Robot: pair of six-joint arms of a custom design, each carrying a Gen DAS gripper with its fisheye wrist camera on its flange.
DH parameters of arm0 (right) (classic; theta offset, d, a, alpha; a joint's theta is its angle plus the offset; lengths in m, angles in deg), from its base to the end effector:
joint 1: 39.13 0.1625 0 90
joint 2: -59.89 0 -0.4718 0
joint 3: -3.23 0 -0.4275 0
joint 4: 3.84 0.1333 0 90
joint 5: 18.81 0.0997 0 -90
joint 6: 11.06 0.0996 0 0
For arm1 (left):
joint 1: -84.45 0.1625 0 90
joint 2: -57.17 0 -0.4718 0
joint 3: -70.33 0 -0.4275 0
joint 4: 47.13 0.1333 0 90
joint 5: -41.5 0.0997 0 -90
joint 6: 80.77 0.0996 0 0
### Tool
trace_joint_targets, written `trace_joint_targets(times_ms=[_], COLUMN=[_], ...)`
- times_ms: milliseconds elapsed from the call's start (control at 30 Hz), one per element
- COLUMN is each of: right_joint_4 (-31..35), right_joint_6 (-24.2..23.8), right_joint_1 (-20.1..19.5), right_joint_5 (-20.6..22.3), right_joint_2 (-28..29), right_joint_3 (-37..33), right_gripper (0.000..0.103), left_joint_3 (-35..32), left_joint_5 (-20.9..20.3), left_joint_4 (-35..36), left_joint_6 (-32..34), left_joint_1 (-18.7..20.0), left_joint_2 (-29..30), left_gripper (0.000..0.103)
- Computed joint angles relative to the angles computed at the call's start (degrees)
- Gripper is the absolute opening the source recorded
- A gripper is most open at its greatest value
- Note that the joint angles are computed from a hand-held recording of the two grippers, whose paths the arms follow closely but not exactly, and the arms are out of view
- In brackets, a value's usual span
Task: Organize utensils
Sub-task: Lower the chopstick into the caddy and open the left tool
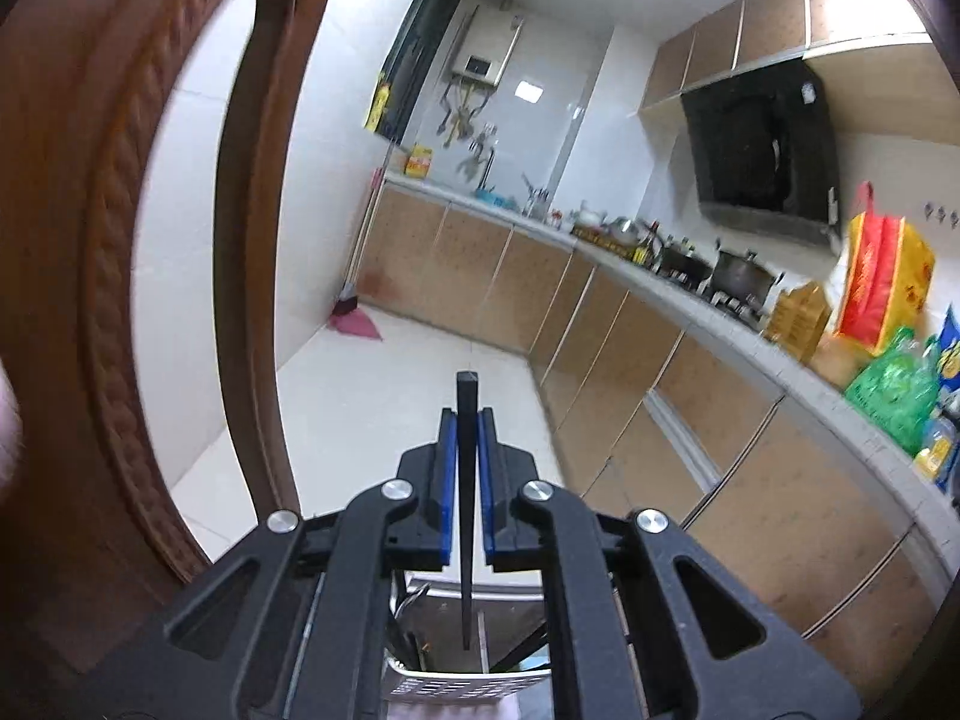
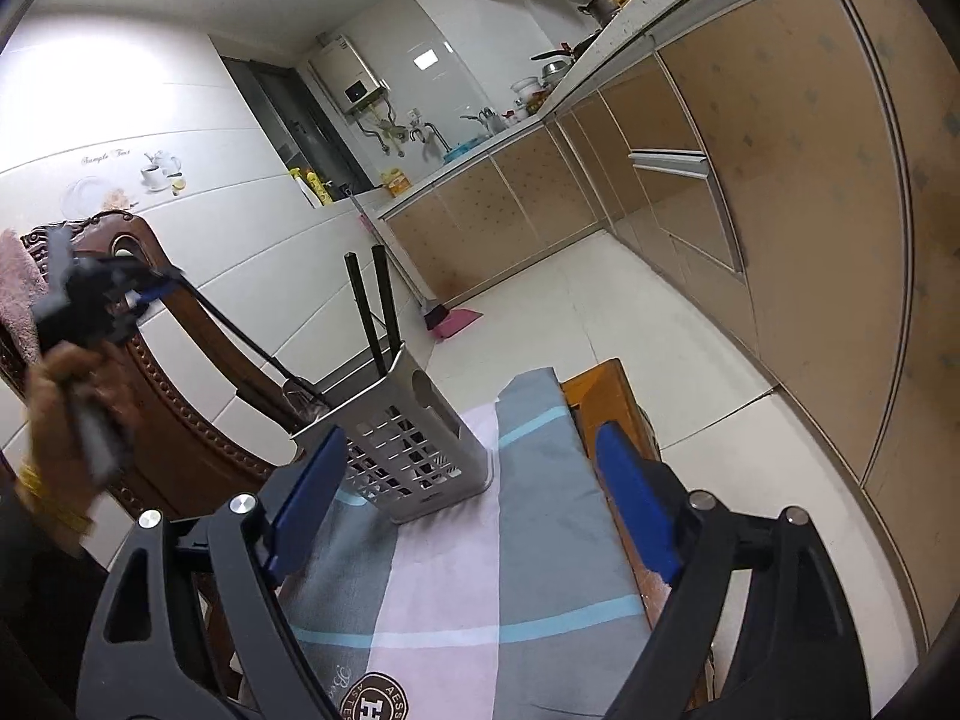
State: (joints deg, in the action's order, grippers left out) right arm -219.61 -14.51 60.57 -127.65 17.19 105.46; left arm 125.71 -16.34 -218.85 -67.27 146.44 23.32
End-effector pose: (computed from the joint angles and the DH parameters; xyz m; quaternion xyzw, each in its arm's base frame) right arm 0.2159 -0.6631 0.1673 0.0058 -0.8310 0.5457 0.1075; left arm -0.2639 -0.8929 0.3130 0.1647 0.8266 -0.5082 0.1769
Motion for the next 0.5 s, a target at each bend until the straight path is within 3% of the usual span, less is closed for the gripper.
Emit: trace_joint_targets(times_ms=[233, 267, 300, 367, 500], right_joint_4=[0.59, 0.95, 1.26, 1.34, 1.72], right_joint_6=[-1.18, -1.07, -0.87, -0.90, -2.32], right_joint_1=[0.24, 0.26, 0.24, 0.34, 0.74], right_joint_5=[1.20, 1.18, 1.34, 1.30, 0.79], right_joint_2=[0.19, 0.15, 0.10, 0.17, 0.42], right_joint_3=[-0.27, -0.41, -0.42, -0.49, -0.79], right_gripper=[0.083, 0.083, 0.083, 0.083, 0.083], left_joint_3=[1.00, 1.65, 2.89, 7.68, 20.13], left_joint_5=[1.20, 1.37, 1.27, 0.15, -0.46], left_joint_4=[5.56, 5.72, 5.63, 2.87, -3.76], left_joint_6=[-1.07, -0.90, -0.73, 0.34, 3.85], left_joint_1=[2.13, 2.10, 2.14, 2.08, 0.91], left_joint_2=[2.02, 1.87, 1.30, -1.06, -7.07], left_gripper=[0.008, 0.015, 0.032, 0.056, 0.087])
